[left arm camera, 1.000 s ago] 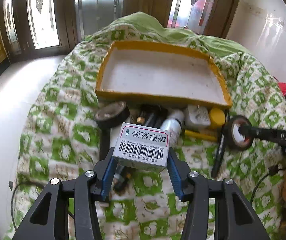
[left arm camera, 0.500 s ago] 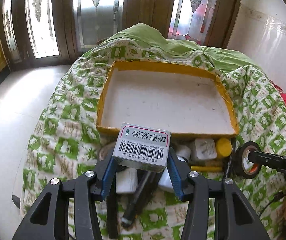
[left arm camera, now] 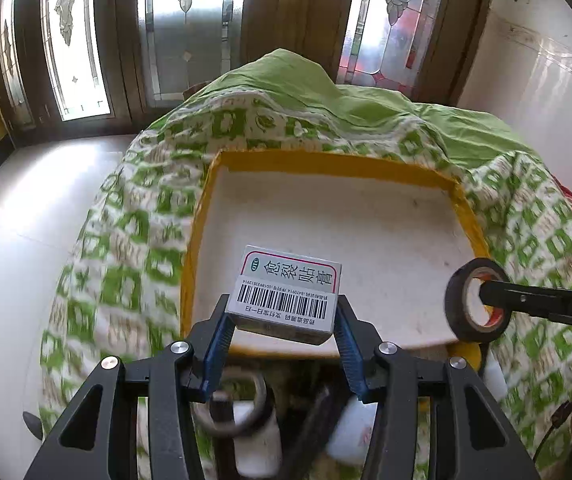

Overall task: Organize rigid objects
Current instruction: 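Carry tape and box into the yellow tray while both tools open to release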

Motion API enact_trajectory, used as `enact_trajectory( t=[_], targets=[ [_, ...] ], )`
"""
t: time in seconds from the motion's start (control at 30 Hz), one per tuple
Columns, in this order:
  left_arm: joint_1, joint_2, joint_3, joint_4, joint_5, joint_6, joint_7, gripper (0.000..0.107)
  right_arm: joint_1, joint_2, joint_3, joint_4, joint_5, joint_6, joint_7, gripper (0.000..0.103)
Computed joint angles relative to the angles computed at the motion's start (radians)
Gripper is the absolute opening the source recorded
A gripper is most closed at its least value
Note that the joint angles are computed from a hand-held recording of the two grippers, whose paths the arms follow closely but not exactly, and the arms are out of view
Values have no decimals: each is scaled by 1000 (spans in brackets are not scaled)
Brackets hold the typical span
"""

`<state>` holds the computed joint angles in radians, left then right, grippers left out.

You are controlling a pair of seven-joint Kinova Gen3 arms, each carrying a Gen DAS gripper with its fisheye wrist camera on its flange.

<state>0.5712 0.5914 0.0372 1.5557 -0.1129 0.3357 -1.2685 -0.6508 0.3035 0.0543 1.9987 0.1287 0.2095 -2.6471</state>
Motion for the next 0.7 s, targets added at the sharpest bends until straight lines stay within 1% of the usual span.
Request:
enact_trajectory(
  t=[0.07,0.2,0.33,0.5,0.6,0.63,0.7],
  targets=[
    [-9,27,9,-43,0,23,-10,52,44,41,-28,-49,-14,25,30,18],
    [-19,87,17,-123,2,65,-30,52,96,116,-59,-138,-41,75,80,18],
    [-28,144,16,-184,10,105,-36,52,101,186,-61,-225,-50,135,114,18],
    [-46,176,20,-190,23,105,-49,52,102,243,-78,-289,-62,160,156,18],
    [-47,176,12,-171,25,88,-48,52,94,265,-88,-317,-69,171,184,18],
    [-61,172,26,-159,32,77,-59,52,94,273,-94,-326,-72,172,195,18],
    [-62,167,28,-151,36,74,-65,53,95,284,-104,-338,-82,170,214,18]
  ],
)
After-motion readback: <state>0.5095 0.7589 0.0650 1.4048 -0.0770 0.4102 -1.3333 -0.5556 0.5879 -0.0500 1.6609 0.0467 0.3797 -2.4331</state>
